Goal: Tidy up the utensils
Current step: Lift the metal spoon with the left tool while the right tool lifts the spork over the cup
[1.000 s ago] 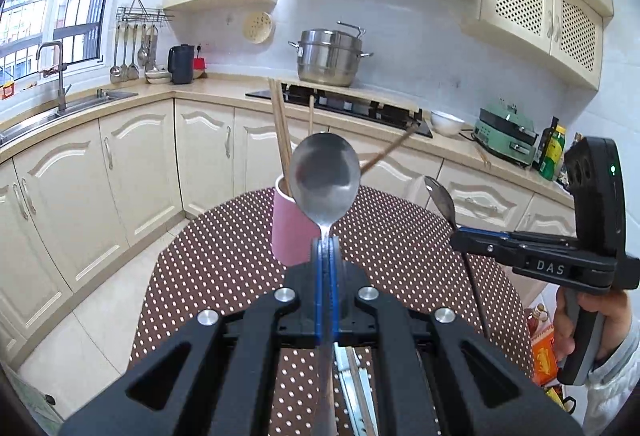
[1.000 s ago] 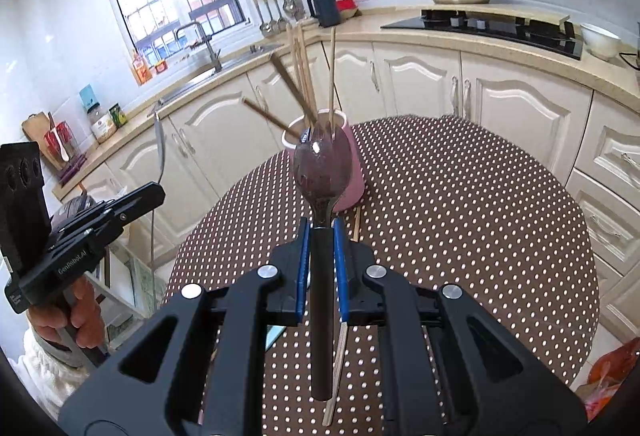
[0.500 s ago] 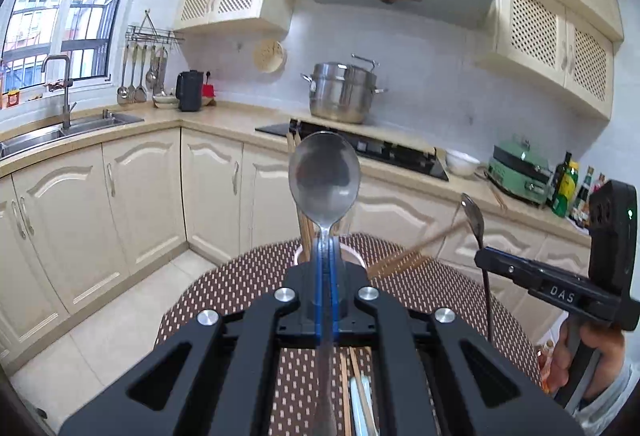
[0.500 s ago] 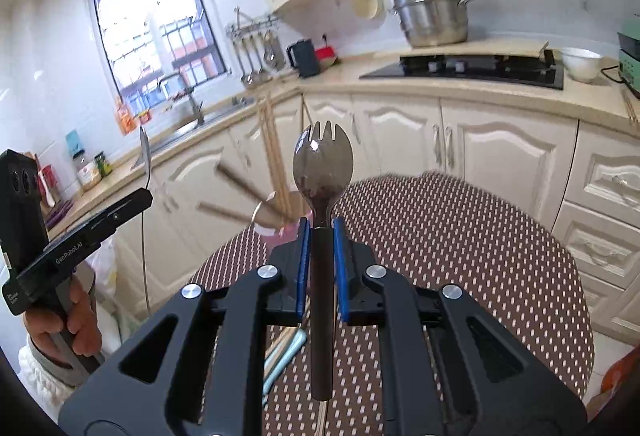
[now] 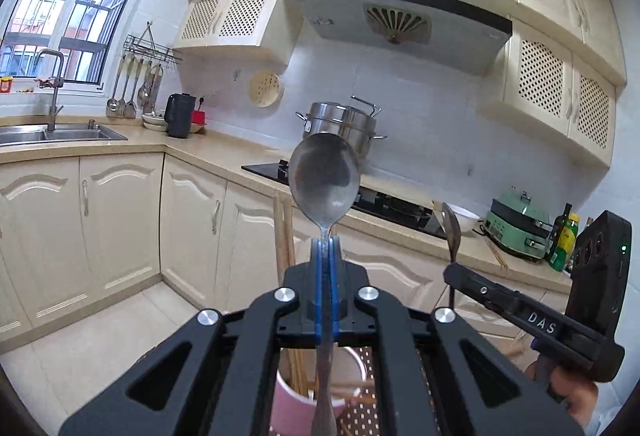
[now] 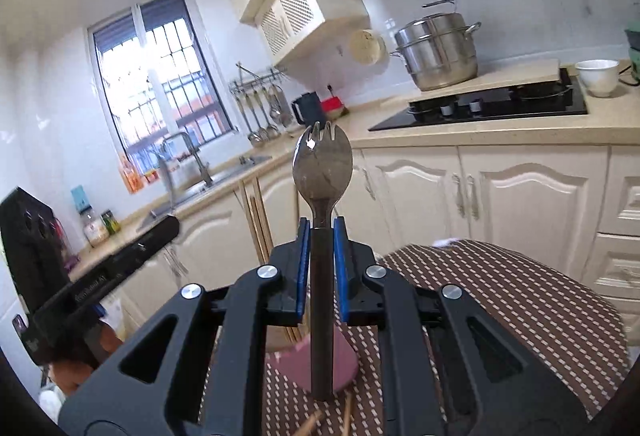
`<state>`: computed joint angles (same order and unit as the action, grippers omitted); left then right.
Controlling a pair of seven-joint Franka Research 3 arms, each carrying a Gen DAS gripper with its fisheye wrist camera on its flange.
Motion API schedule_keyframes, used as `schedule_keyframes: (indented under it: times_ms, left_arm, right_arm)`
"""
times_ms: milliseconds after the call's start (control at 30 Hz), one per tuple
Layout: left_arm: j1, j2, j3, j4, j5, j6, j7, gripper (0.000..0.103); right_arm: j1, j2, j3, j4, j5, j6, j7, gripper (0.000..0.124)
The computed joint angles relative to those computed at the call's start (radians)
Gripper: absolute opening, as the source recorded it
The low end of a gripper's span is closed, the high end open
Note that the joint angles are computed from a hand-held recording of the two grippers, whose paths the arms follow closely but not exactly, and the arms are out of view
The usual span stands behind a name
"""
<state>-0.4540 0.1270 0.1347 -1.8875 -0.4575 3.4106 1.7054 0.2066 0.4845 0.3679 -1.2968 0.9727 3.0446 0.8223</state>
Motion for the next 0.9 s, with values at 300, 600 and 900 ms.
schedule_keyframes:
  times_ms: [300, 600, 900]
  left_arm:
    - [0.174, 0.135, -0.121, 0.103, 0.245, 0.07, -0.265, 0.003]
    - [0.211, 0.169, -0.134, 0.098, 0.378, 0.073, -0.363, 0.003]
    - [0.39, 0.136, -0.276, 0.029, 0.656, 0.081, -0.599, 0.012]
  right_arm:
    - [-0.011, 0.172, 0.116, 0.222, 0.048, 0.011, -0.15, 0.012]
    - [0.013, 0.273, 0.108, 0.358, 0.048, -0.097, -0.166, 0.012]
    - [0.005, 0.242, 0.09, 0.302, 0.087, -0.131, -0.226, 0.012]
